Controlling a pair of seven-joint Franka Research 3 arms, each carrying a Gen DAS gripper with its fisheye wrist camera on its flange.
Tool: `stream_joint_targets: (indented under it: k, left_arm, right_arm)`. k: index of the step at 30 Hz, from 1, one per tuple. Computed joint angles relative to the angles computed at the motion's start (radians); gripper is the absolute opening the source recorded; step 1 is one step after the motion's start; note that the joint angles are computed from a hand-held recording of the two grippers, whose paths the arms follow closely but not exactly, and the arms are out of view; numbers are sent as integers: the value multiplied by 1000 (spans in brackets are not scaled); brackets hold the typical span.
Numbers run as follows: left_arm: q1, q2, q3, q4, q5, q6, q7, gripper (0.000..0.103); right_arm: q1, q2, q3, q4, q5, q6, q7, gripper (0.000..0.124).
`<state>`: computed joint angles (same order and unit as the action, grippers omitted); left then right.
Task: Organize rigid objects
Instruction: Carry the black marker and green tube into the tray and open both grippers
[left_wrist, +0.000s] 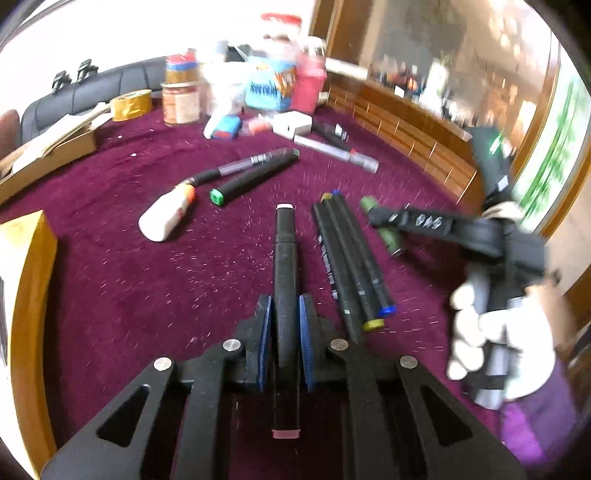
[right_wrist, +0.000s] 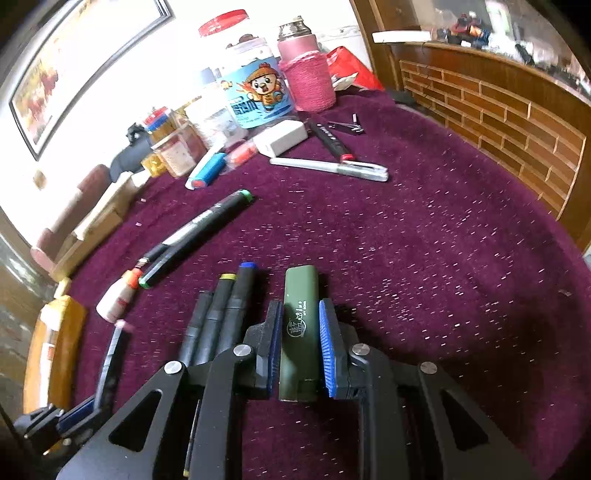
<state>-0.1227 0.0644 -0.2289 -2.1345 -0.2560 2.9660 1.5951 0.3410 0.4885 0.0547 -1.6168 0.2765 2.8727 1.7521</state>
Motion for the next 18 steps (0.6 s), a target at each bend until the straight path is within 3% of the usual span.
stream_joint_targets:
  k: [3, 5, 8, 13, 16, 18]
  left_arm:
    - [2, -74, -24, -55, -363, 35, 275, 12]
    - [-38, -125, 12, -80, -606, 37, 465, 12]
    - [-98, -186, 93, -105, -851, 14, 642, 12]
    - [-98, -280, 178, -178, -991, -6, 699, 12]
    - [-68, -326, 207, -232, -914, 12, 615, 12]
    - [-6, -359, 215, -278, -772, 3, 476, 12]
  right_arm:
    - [-158, -22, 198, -41, 223, 55, -195, 17]
    - [-211, -47, 268, -70, 339, 76, -293, 17]
    - [-282, -76, 362, -88, 516, 46, -439, 17]
    - [-236, -99, 338, -63, 577, -40, -480, 18]
    - [-183, -89, 310, -21, 575, -87, -479, 18]
    - [-146, -68, 294, 23, 574, -127, -476, 18]
